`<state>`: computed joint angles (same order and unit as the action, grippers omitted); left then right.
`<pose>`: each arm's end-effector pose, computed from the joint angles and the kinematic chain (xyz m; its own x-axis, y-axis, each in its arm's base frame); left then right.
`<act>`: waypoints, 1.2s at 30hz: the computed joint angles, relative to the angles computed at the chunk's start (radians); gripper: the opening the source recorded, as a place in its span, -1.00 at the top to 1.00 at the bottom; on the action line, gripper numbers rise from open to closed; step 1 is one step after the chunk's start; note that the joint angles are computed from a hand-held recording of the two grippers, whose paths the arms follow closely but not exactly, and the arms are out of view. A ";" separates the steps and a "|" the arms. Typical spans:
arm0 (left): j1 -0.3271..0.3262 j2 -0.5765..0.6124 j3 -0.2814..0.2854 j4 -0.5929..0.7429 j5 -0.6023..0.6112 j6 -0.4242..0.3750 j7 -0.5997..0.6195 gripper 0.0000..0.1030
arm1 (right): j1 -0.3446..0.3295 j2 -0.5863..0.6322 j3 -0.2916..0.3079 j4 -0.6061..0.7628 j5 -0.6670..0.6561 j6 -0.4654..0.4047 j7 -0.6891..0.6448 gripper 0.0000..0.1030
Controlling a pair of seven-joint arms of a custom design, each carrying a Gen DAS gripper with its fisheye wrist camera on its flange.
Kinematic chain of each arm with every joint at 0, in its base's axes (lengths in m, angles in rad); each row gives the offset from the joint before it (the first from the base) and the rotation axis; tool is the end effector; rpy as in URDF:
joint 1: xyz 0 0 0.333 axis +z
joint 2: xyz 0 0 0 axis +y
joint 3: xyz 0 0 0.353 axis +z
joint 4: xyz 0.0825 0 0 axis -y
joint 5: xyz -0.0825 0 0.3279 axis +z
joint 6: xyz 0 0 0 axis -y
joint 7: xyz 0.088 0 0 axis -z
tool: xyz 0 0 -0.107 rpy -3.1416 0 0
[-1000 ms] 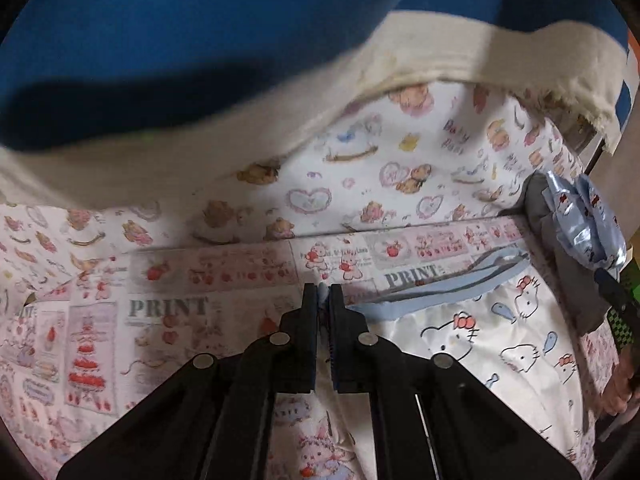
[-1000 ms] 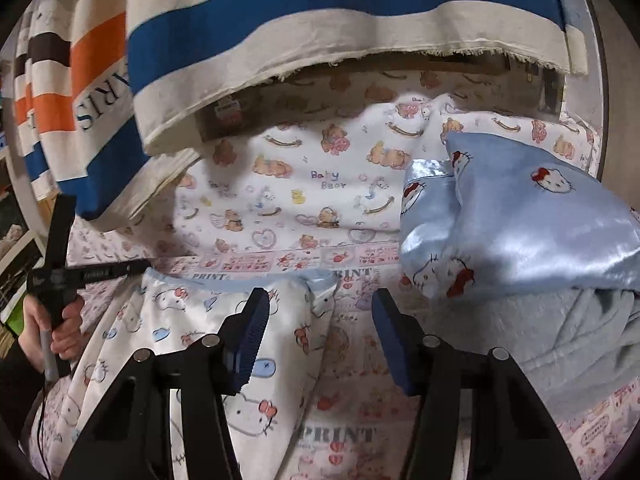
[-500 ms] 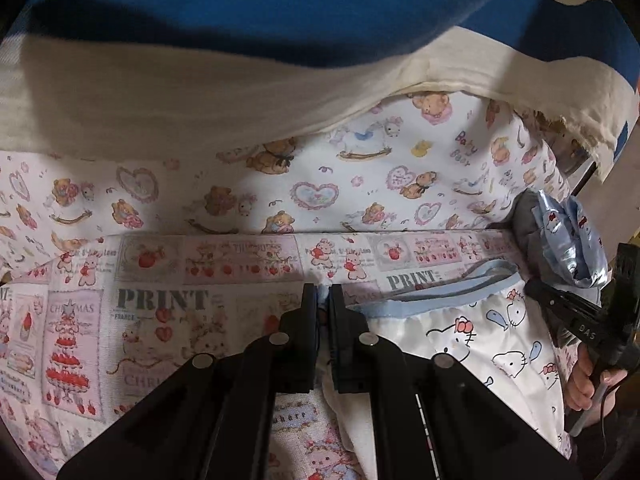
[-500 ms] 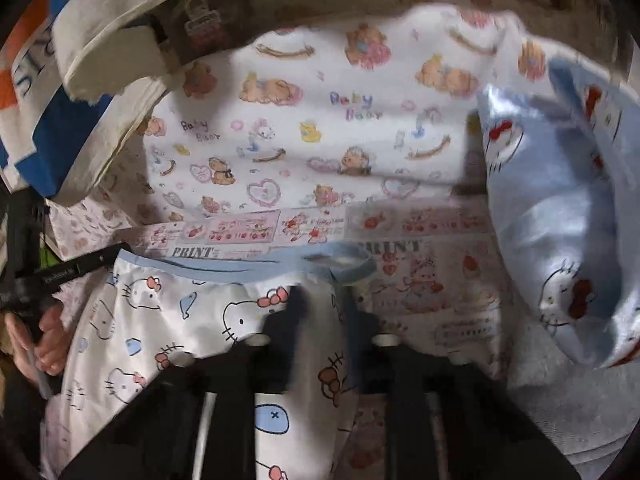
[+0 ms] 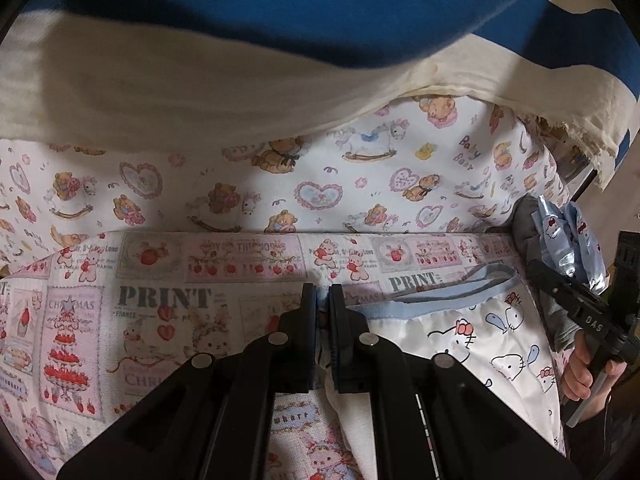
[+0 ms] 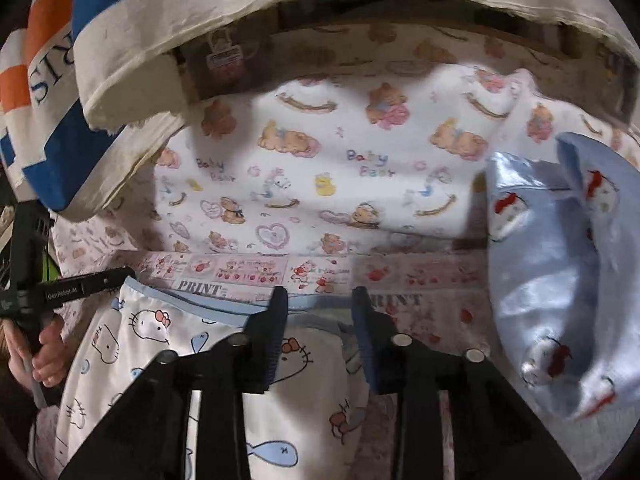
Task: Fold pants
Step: 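Hold the waistband with the left gripper while the right gripper moves onto the waistband, then open both grippers and lift them away from the pants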
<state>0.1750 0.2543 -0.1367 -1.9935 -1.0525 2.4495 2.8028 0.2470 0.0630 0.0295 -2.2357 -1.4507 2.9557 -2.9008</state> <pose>0.5829 0.0276 0.4271 -0.4805 -0.8052 0.3476 -0.7655 0.1916 -0.6143 0.4632 0.2000 0.4489 -0.1029 -0.9842 -0.1444 -0.6631 0.1761 -0.7275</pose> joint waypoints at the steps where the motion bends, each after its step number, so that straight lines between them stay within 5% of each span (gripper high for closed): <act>1: -0.001 0.000 0.000 0.000 0.002 0.002 0.000 0.91 | -0.012 0.017 -0.008 0.001 0.020 0.047 -0.019 0.34; 4: -0.001 0.001 -0.002 -0.001 0.000 0.002 0.001 0.91 | -0.030 0.066 -0.028 -0.004 0.089 0.152 -0.073 0.41; 7: -0.002 -0.003 -0.004 -0.006 -0.005 0.005 0.017 0.91 | -0.004 0.057 -0.059 0.001 -0.009 0.153 0.022 0.89; 9: 0.001 -0.007 -0.005 -0.009 -0.024 0.004 0.034 0.91 | 0.005 0.033 -0.049 0.019 -0.172 0.090 0.183 0.89; 12: -0.004 -0.014 -0.006 -0.016 -0.047 0.023 0.053 0.91 | -0.015 0.023 -0.023 0.024 -0.172 0.059 0.198 0.90; 19: -0.019 0.005 -0.003 0.002 -0.016 0.045 0.021 0.91 | -0.013 0.042 -0.008 0.004 0.082 -0.010 -0.031 0.90; 22: -0.024 -0.013 -0.010 -0.016 -0.012 0.086 0.062 0.90 | 0.001 0.038 -0.017 0.005 0.061 -0.011 -0.004 0.89; 24: -0.034 -0.054 -0.015 -0.040 -0.015 0.140 0.104 0.61 | 0.001 0.028 -0.019 -0.001 0.059 -0.012 -0.005 0.82; 26: -0.032 -0.095 -0.012 -0.056 -0.062 0.156 0.134 -0.01 | 0.003 0.004 -0.022 -0.012 -0.006 -0.036 0.067 0.46; 29: -0.043 -0.157 -0.007 -0.096 -0.189 0.209 0.267 -0.12 | -0.012 -0.043 -0.018 -0.032 -0.141 -0.038 0.236 -0.10; 36: -0.079 -0.350 0.067 -0.254 -0.421 0.254 0.514 -0.18 | -0.007 -0.238 0.040 -0.128 -0.127 -0.035 0.171 -0.10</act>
<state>0.0962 -0.0955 -0.0699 -2.2472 -1.4733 2.7037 3.3167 0.2397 -0.1752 0.0691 -2.3637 -1.5774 2.9206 -2.7300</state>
